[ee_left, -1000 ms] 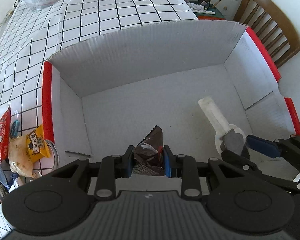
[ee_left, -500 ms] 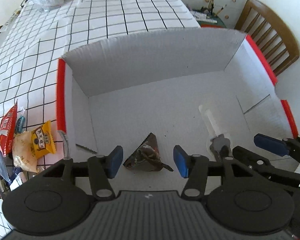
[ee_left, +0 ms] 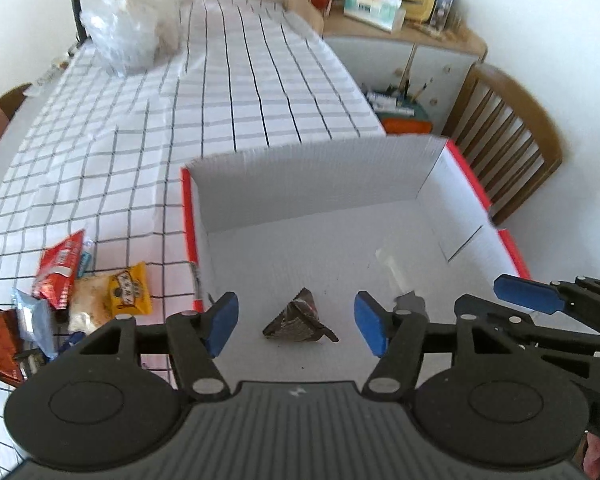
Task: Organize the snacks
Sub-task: 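Move both tools back toward the snack pile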
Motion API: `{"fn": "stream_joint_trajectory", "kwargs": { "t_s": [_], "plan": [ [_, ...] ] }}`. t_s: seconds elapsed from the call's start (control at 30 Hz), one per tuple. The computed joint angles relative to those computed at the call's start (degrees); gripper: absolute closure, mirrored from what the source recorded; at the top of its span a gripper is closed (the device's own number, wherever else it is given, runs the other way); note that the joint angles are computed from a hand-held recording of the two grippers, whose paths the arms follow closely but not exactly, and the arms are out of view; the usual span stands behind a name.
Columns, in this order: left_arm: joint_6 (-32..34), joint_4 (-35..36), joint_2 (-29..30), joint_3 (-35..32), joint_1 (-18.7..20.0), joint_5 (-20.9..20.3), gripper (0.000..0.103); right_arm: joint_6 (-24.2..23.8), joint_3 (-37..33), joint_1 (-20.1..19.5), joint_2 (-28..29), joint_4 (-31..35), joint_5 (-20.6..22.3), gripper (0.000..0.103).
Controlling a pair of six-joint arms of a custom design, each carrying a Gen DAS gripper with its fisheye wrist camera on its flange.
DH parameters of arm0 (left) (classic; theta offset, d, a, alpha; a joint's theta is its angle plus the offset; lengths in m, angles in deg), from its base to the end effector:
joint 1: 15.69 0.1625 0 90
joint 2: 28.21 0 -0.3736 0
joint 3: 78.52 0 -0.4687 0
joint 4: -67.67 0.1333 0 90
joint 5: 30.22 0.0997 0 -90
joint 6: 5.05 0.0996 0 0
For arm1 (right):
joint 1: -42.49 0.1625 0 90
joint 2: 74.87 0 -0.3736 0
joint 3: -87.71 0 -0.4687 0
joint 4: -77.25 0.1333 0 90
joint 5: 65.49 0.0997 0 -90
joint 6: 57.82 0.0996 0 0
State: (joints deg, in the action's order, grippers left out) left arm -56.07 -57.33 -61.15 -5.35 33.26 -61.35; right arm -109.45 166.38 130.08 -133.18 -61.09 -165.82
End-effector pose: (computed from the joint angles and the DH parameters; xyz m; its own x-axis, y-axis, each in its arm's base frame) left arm -0.3382 -0.7212 0.0026 -0.7214 -0.3332 -0.6071 0.1481 0.7821 -0.6053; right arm 0.0830 -0.7739 0.2776 -0.6371 -0.6139 0.4661 -0.7448 0.6460 -0.1671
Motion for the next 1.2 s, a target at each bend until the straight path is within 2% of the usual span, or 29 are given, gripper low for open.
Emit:
{"fn": "stream_joint_trajectory", "kwargs": {
  "t_s": [0.07, 0.13, 0.17, 0.2, 0.27, 0.37, 0.5, 0.73, 0.83, 0.97, 1.03, 1.2],
  "plan": [
    [-0.26, -1.42, -1.33, 2.11, -0.94, 0.97, 0.039, -0.41, 1.45, 0.08, -1.37, -0.54, 1.32, 0.057],
    [-0.79, -2.66, -2.8, 4.3, -1.76, 1.82, 0.039, -0.78, 2.88, 0.25, -2.67, -1.12, 2.32, 0.049],
    [-0.97, -3.22, -3.48, 5.36, -2.2, 2.36, 0.039, -1.01, 3.46, 0.41, -3.16, -1.48, 2.79, 0.04],
    [-1.11, -3.92, -4.44, 6.74, -2.73, 3.1, 0.038, -1.49, 4.11, 0.52, -3.69, -2.01, 3.29, 0.024],
    [-1.37, -5.31, -6.0, 9.15, -3.68, 4.49, 0.035, -2.48, 5.84, 0.69, -5.13, -3.1, 4.66, 0.008],
    [-1.43, -8.29, -8.86, 13.55, -5.0, 6.29, 0.031, -2.98, 7.6, 1.07, -6.63, -3.11, 5.98, 0.008],
    [-3.68, -9.77, -13.23, 19.69, -6.53, 8.52, 0.024, -3.19, 10.37, 1.67, -8.45, -3.74, 7.02, 0.001],
    [-6.09, -13.07, -21.82, 30.43, -8.12, 10.21, 0.019, -1.83, 14.87, 3.15, -10.42, -4.6, 7.43, 0.0],
    [-6.23, -14.34, -25.45, 34.94, -8.56, 11.73, 0.014, -1.58, 16.77, 3.8, -10.85, -5.46, 7.48, 0.0],
    [-5.9, -16.97, -30.23, 40.27, -8.61, 12.5, 0.002, -1.24, 19.37, 4.82, -11.32, -6.47, 7.69, 0.0],
    [-5.58, -18.69, -32.37, 42.57, -8.33, 12.71, 0.001, -1.7, 20.84, 5.41, -11.35, -7.54, 7.25, 0.0],
    [-9.27, -13.8, -37.96, 46.55, -6.95, 12.19, 0.0, -3.54, 24.16, 6.98, -10.61, -10.66, 5.6, 0.0]
  ]
}}
